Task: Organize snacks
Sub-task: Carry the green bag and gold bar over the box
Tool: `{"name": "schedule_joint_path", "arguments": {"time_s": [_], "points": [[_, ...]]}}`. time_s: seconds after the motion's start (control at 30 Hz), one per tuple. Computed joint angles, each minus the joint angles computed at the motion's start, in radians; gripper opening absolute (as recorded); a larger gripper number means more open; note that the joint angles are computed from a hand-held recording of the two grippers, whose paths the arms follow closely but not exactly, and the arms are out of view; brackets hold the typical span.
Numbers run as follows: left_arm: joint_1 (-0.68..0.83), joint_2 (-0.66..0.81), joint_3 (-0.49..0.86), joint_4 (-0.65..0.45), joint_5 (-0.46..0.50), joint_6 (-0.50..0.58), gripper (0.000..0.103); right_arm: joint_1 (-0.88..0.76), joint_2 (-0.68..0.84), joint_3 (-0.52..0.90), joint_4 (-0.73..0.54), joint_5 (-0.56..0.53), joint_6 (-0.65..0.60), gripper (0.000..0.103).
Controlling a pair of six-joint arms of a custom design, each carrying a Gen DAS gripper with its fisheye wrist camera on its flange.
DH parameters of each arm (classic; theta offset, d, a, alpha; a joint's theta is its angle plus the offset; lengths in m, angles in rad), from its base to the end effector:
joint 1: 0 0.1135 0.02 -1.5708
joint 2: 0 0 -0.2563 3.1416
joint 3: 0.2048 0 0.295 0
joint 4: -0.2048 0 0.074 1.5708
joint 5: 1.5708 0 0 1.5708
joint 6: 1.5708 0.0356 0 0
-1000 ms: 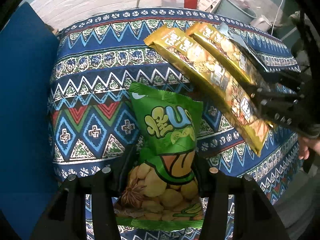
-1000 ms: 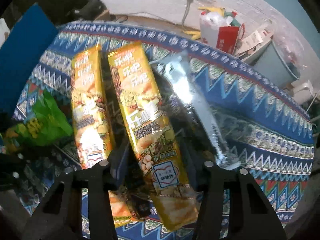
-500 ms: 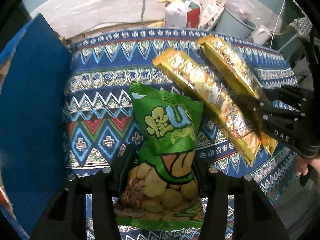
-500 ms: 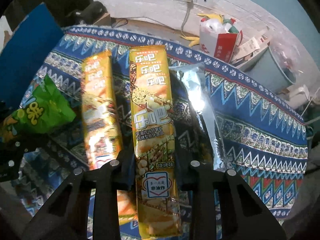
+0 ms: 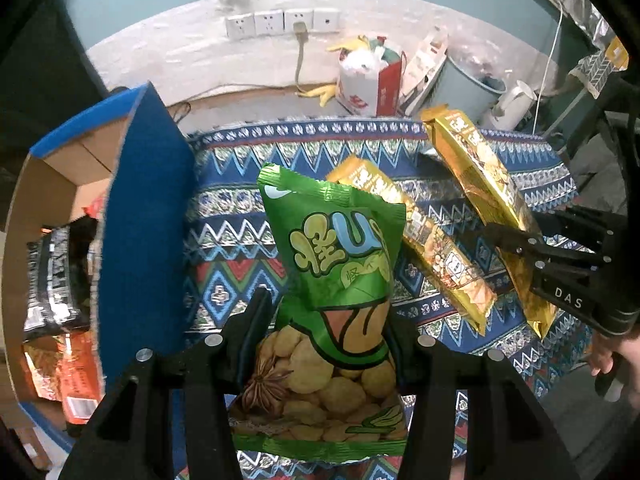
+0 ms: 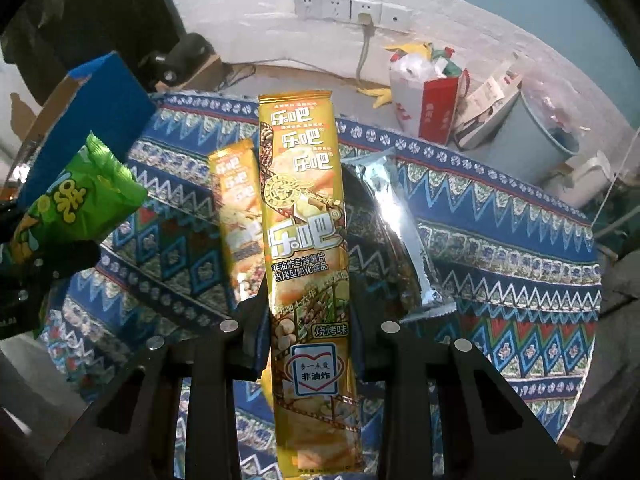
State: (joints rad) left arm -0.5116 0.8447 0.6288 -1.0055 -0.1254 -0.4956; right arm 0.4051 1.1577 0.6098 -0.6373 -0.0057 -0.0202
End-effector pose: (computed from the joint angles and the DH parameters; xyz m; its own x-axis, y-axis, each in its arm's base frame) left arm 0.1611 -0.0853 0.1992 -0.9339 -0.0167 -0.3570 0.0048 0.9982 -0.0594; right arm 0.2169 0.0932 0.1474 -0.8434 -0.3836 -0.3761 -0.4132 0.9106 -0.0023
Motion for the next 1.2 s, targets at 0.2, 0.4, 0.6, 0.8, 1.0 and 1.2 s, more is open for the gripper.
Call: {"name": "schedule_joint_path", "arguments": {"time_s": [0.2,0.4,0.6,0.8,1.0,1.2], "points": [[-0.043,-0.086,0.016,-0.062,-0.04,-0.031,0.052,0.043,-0.087,0.005,-0.056,-0.001,0.035,0.03],[-0.023,-0.183,0.032,-0.134,-0.06,-0.009,0.052,0.102,-0.141,0.03,-0.105,0.0,0.088,0.03],[0.052,-0.29,0.047,-0.208,-0.047,0.039,0.052,0.189,-0.132,0.072,-0.122,0.012,0.157,0.03],[0.251,-0.406,0.046,-0.269,0.024,0.168,0.052,0.29,-0.086,0.125,-0.11,0.028,0.218,0.03],[0.703,-0.467,0.037,-0.313,0.227,0.479,0.052,0.377,0.005,0.196,-0.083,0.045,0.266,0.03],[1.201,-0.399,0.05,-0.328,0.427,0.845,0.052,0.46,0.124,0.294,-0.054,0.051,0.311,0.03]]}}
